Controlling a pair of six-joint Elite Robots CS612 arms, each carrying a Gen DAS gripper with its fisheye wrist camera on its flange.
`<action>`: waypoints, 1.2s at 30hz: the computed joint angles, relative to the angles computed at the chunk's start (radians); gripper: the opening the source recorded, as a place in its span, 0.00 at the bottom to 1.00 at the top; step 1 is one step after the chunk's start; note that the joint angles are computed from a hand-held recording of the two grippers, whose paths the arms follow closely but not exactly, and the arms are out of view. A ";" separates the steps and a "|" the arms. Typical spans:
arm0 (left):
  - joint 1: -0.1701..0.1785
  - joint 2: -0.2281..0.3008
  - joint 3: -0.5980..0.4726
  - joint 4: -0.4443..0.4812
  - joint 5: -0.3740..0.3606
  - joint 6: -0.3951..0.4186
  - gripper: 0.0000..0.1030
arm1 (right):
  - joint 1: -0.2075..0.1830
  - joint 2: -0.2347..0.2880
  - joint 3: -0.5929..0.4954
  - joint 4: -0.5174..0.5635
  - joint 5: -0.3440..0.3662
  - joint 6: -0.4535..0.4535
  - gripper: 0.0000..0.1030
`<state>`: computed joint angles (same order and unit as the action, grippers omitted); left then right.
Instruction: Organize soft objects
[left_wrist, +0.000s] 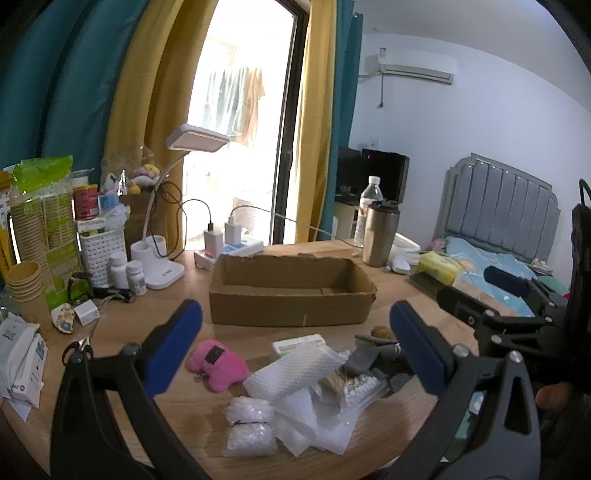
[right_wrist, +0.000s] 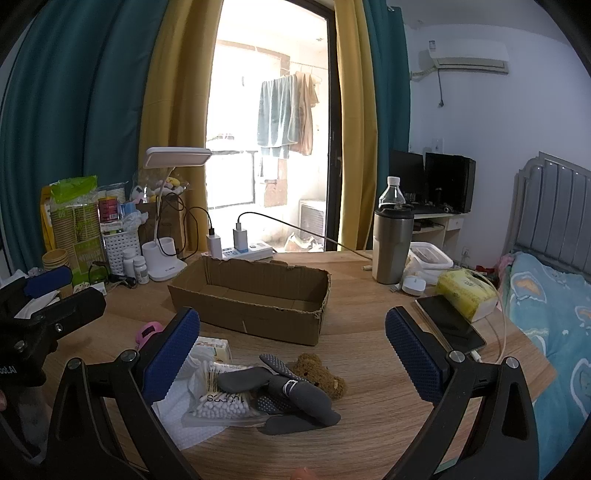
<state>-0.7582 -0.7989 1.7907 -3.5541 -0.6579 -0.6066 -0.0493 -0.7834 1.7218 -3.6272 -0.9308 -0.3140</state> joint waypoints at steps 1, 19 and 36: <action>0.000 0.000 -0.001 0.000 0.000 0.000 0.99 | 0.000 0.000 0.000 0.001 0.000 0.000 0.99; 0.001 0.003 -0.003 0.000 0.005 -0.006 0.99 | 0.000 0.001 0.000 0.000 0.001 0.001 0.99; 0.000 -0.001 0.002 0.006 0.002 -0.018 0.99 | 0.002 0.002 0.000 0.005 -0.003 -0.002 0.99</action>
<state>-0.7582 -0.7994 1.7932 -3.5485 -0.6555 -0.6243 -0.0470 -0.7816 1.7223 -3.6219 -0.9339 -0.3156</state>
